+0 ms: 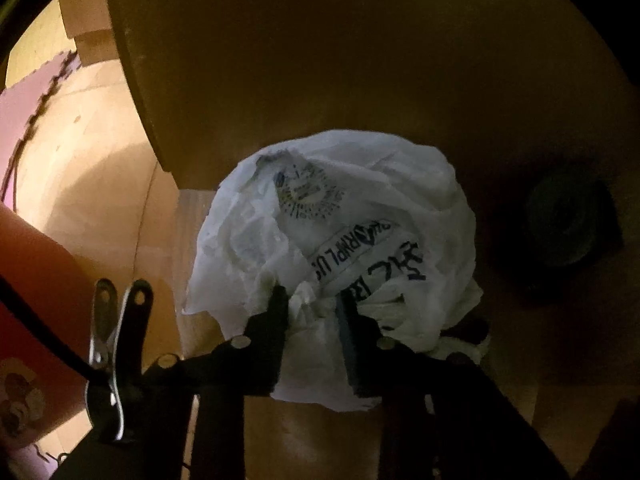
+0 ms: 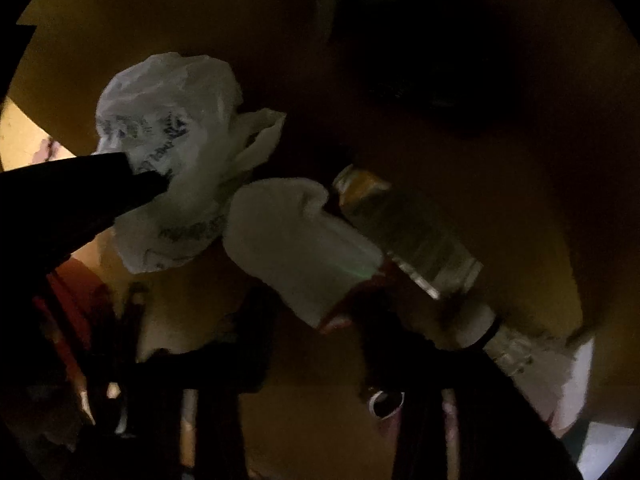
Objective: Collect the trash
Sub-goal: 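Grasp the white plastic bag with the left tool while the right tool grasps the white glove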
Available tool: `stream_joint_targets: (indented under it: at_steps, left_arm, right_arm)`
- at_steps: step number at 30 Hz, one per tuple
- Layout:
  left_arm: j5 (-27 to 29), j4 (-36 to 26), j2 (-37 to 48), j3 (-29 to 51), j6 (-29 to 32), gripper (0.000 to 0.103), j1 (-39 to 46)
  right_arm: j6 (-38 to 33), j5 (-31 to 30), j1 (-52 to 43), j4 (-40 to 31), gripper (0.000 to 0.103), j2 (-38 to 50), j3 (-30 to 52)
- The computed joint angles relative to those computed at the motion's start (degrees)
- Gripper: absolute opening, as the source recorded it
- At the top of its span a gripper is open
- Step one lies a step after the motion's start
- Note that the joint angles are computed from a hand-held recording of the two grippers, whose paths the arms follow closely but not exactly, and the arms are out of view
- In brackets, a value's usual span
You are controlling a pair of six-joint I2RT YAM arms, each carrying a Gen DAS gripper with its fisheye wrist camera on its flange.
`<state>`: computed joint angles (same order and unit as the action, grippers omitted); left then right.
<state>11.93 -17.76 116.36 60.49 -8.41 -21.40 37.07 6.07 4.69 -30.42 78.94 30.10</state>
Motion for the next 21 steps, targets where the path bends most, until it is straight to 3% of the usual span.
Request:
stream_joint_targets:
  at_steps: [1,5,13,21]
  left_arm:
    - [0.4,-0.3,0.1,0.1,0.5,0.022,0.5]
    - [1.0,-1.8,1.0,1.3,1.6,0.019,2.1]
    - [2.6,-5.1,-1.7,0.7,4.1,0.014,5.3]
    - [2.6,-7.9,-7.8,-2.1,9.3,0.012,8.7]
  right_arm:
    - [0.6,-0.1,0.0,-0.2,0.017,-0.5,-0.3]
    - [2.1,-0.6,-0.2,-2.7,0.011,-4.0,-1.3]
    - [8.1,1.2,5.3,-11.6,0.01,-15.1,-1.4]
    - [8.5,-3.2,3.0,-18.7,0.01,-26.3,-4.1]
